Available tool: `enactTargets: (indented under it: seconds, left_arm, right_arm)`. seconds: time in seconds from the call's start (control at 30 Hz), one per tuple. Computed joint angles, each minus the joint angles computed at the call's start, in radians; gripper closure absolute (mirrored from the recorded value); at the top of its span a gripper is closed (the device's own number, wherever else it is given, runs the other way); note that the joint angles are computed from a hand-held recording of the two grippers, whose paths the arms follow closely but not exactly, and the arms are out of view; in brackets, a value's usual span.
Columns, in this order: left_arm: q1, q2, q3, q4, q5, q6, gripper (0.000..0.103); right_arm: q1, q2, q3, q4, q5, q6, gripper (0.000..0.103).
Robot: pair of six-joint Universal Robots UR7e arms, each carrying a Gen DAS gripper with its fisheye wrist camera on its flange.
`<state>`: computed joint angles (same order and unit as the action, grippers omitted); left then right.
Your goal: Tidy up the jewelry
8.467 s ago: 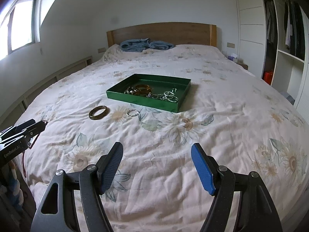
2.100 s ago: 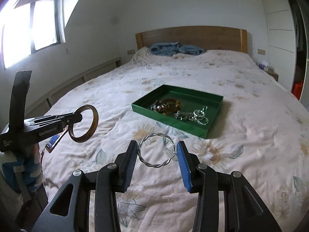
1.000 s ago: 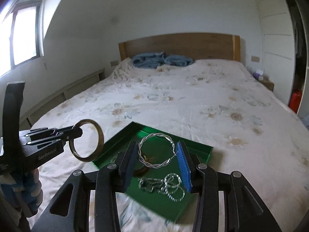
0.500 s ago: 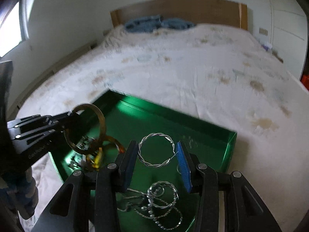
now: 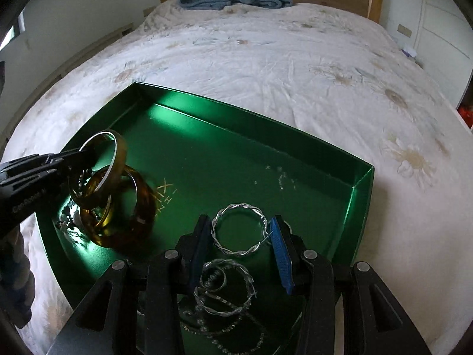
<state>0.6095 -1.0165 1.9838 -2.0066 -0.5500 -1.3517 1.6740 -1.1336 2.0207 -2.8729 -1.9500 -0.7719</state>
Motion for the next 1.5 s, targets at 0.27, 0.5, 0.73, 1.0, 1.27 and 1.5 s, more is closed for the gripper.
enactTargets:
  seconds: [0.27, 0.5, 0.73, 1.0, 1.27, 1.5]
  left_arm:
    - [-0.003, 0.004, -0.002, 0.066, -0.005, -0.053, 0.091]
    - [-0.016, -0.026, 0.045, -0.01, -0.02, -0.049, 0.089]
    - [-0.087, -0.065, 0.079, 0.039, -0.001, -0.103, 0.071]
    - [-0.215, -0.112, 0.107, 0.205, -0.009, -0.266, 0.061]
    - [-0.393, -0.127, 0.116, 0.498, -0.005, -0.581, 0.061]
    - [-0.531, -0.109, 0.096, 0.706, -0.102, -0.778, 0.061]
  right_arm:
    - [0.011, 0.006, 0.015, -0.043, -0.032, -0.012, 0.06]
    - [0.002, -0.027, 0.037, -0.035, -0.009, 0.016, 0.05]
    - [-0.011, -0.111, 0.099, -0.043, 0.063, 0.035, 0.046]
    - [0.003, -0.233, 0.198, -0.077, 0.1, 0.045, 0.042]
    - [0.02, -0.394, 0.335, -0.142, 0.126, 0.041, 0.028]
    - [0.027, -0.566, 0.469, -0.157, 0.147, 0.038, 0.022]
